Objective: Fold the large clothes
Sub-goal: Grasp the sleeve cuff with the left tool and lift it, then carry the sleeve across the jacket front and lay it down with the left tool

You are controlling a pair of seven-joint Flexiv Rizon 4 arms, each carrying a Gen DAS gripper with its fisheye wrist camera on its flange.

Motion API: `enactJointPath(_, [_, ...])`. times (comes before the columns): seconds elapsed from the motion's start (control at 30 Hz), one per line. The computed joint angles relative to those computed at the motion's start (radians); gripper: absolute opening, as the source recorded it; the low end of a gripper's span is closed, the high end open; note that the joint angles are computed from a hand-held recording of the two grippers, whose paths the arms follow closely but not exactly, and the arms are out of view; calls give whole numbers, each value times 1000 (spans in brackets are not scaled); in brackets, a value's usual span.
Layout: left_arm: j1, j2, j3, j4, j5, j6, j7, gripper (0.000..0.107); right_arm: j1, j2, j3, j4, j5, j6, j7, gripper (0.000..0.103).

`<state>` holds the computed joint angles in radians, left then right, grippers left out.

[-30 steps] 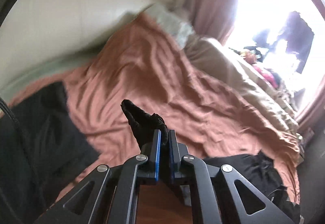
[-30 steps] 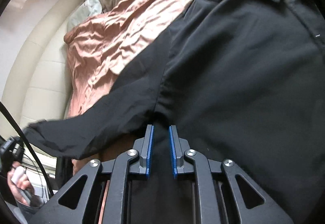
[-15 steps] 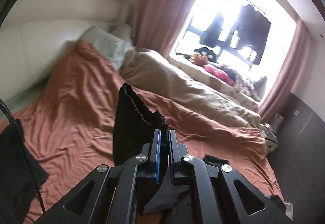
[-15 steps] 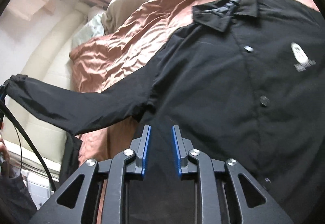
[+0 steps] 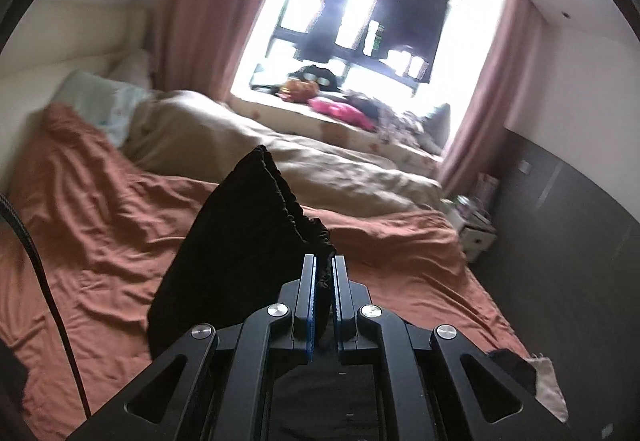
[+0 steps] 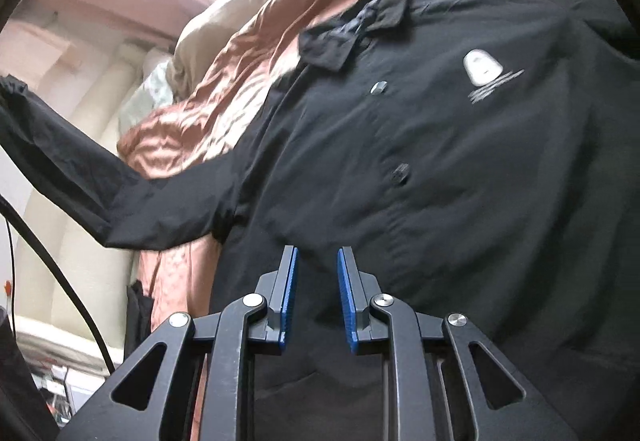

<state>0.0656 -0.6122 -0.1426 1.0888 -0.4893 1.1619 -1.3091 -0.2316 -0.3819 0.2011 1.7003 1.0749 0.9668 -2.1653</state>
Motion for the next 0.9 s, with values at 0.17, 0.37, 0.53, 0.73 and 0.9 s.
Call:
enactJointPath(0.17, [-49,-77,-33,-114,14,-73,23,7,-38,-12,-17,-12,29,-39,12,17])
enactJointPath(0.37, [-109,-195,-52,-279,23,-170,33,7,-74,-22,-25,-22,73,-62,38,17])
enactJointPath(0.53, [-162,-308,-23,-427,63,-272,17,14,-100,-6,-35,-4,139,-15,16,18])
enactJointPath(0.73, [-176,-353,-2,-419,104,-397,-24,90,-53,13,-60,27,17,74,96,18])
enactJointPath(0.9, [-168,-337,75,-372,184,-474,-125,90,-74,36,-40,41,33,80,50,79])
